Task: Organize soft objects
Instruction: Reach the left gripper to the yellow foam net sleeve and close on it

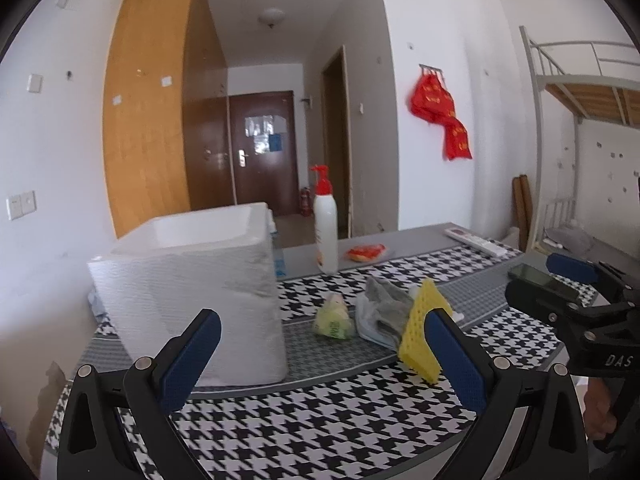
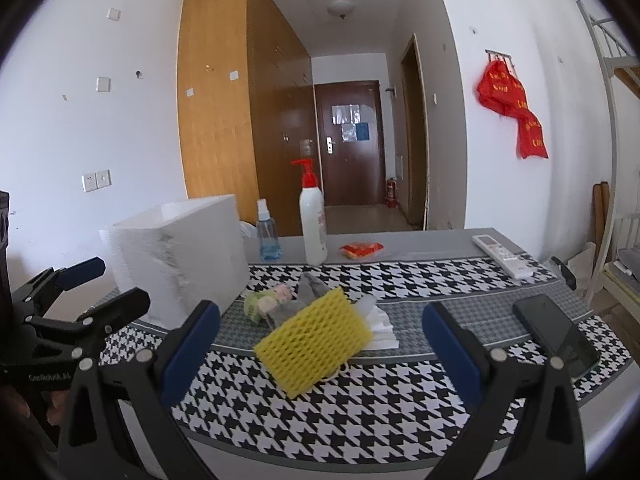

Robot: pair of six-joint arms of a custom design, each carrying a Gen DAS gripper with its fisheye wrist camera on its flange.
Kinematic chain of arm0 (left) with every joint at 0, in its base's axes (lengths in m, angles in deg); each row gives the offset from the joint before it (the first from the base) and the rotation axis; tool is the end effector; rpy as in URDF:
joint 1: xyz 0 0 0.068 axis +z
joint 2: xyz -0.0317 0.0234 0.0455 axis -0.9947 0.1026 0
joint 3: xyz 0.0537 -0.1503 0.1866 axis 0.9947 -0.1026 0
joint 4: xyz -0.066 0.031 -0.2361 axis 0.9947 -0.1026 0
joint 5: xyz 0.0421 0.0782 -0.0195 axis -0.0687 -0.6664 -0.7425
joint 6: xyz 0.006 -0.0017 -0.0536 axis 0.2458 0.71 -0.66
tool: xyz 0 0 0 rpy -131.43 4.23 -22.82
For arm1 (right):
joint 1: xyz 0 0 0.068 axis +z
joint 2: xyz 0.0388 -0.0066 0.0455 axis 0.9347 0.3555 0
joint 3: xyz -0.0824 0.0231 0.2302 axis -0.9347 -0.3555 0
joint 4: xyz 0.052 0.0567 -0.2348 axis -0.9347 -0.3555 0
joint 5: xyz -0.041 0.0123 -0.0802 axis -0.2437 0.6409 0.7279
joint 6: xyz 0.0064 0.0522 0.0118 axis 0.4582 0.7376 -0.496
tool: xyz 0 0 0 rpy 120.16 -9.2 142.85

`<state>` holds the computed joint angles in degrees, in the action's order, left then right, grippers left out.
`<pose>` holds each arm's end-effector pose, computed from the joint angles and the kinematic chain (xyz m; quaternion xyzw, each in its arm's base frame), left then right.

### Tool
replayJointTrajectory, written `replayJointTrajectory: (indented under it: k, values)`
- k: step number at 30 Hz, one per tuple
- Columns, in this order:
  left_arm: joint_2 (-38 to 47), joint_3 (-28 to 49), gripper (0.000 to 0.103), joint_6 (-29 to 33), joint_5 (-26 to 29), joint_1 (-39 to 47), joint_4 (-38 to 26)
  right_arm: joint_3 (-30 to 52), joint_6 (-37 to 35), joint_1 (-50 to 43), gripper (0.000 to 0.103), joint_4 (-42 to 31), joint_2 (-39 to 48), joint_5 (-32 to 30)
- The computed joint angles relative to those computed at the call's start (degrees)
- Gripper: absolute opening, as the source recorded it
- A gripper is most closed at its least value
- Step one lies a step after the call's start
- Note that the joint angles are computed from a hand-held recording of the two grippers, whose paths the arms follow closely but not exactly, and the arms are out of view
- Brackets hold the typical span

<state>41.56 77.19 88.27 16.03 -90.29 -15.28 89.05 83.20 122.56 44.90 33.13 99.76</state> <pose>0.2884 -0.0468 0.1315 0.2565 0.7750 -0.1541 0.5567 0.2351 0.2667 0.1190 0.0986 0.8086 -0.0111 0.5799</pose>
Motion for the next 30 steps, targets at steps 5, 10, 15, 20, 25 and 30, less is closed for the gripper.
replayJointTrajectory:
  k: [5, 10, 15, 20, 25, 30]
  values:
    - [2.26, 2.12, 0.102, 0.58, -1.15, -2.19, -1.63, -0.99, 1.34, -1.33, 0.102, -0.23, -0.18, -1.18]
    - [4.48, 4.37, 0.102, 1.24, -1.43, -3.59, -3.76, -2.07, 2.16, -2.55, 0.102, -0.15, -0.37, -2.4]
    - [6.89, 7.28, 0.102, 2.37, -1.78, -5.8, -7.0, -2.32, 2.69, -3.76, 0.102, -1.08, -0.25, -3.46]
    - [9.98, 10.84, 0.102, 2.82, -2.25, -7.49, -10.31, -3.64, 3.5, -5.19, 0.102, -1.21, -0.67, -4.31]
    - [12.27, 13.52, 0.102, 3.93, -2.08, -8.89, -13.42, -4.81, 4.2, -6.55, 0.102, -0.84, -0.83, -5.55]
    - [14.82, 17.17, 0.101, 5.34, -1.9, -10.0, -18.07, -5.52, 5.04, -7.4, 0.102, -1.0, -0.92, -6.22]
